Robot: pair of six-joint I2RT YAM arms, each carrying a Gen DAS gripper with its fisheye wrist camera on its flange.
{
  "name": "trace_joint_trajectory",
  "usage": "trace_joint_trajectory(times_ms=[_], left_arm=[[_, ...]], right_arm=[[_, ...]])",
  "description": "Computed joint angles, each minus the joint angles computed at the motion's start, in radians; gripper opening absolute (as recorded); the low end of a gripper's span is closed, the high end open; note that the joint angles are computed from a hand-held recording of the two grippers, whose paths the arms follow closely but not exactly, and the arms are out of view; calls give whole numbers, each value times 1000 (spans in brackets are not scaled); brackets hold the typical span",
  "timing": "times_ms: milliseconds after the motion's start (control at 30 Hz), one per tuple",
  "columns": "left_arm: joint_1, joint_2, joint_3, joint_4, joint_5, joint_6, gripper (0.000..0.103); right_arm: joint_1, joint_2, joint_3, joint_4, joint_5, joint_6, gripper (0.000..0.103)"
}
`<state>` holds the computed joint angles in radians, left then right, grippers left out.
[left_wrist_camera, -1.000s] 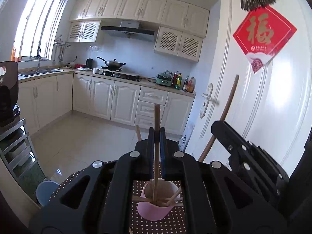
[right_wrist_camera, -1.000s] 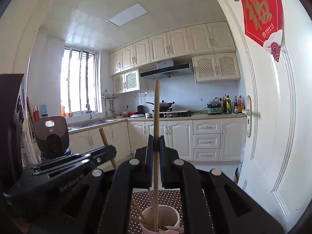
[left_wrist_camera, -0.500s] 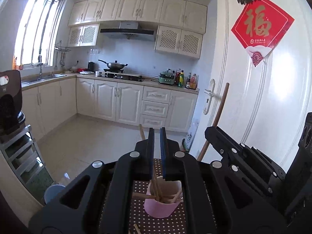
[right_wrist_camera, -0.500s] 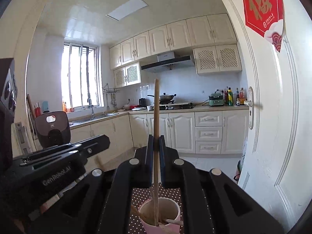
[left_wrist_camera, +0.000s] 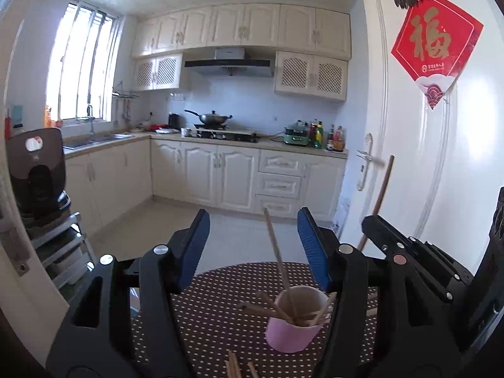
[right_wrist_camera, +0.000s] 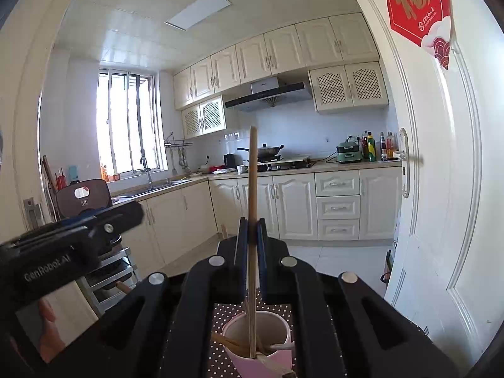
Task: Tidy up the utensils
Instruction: 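Lower both chopsticks into the pink cup, then open both tools to release the chopsticks into the cup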
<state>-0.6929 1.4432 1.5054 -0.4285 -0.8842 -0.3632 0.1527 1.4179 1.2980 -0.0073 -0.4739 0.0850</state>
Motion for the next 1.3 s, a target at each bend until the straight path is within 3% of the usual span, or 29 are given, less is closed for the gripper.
trace_joint_trajectory(times_ms=[133, 633, 767, 1033, 1300], left_arm=[[-27, -14, -19, -3, -105, 5, 72], [-89, -21, -50, -11, -319, 17, 90], [-97, -19, -43, -37, -350, 2, 91], [-143, -37, -50, -33, -378, 20, 92], [-216, -55, -49, -126, -412, -49, 92]], right_arm=[[6, 7, 5, -14, 3, -4, 4], [0, -5, -5, -65, -65, -39, 6], [-1, -19, -15, -65, -70, -43, 30], [-29, -88, -56, -64, -86, -32, 38], [-74, -183, -98, -118, -110, -52, 46]])
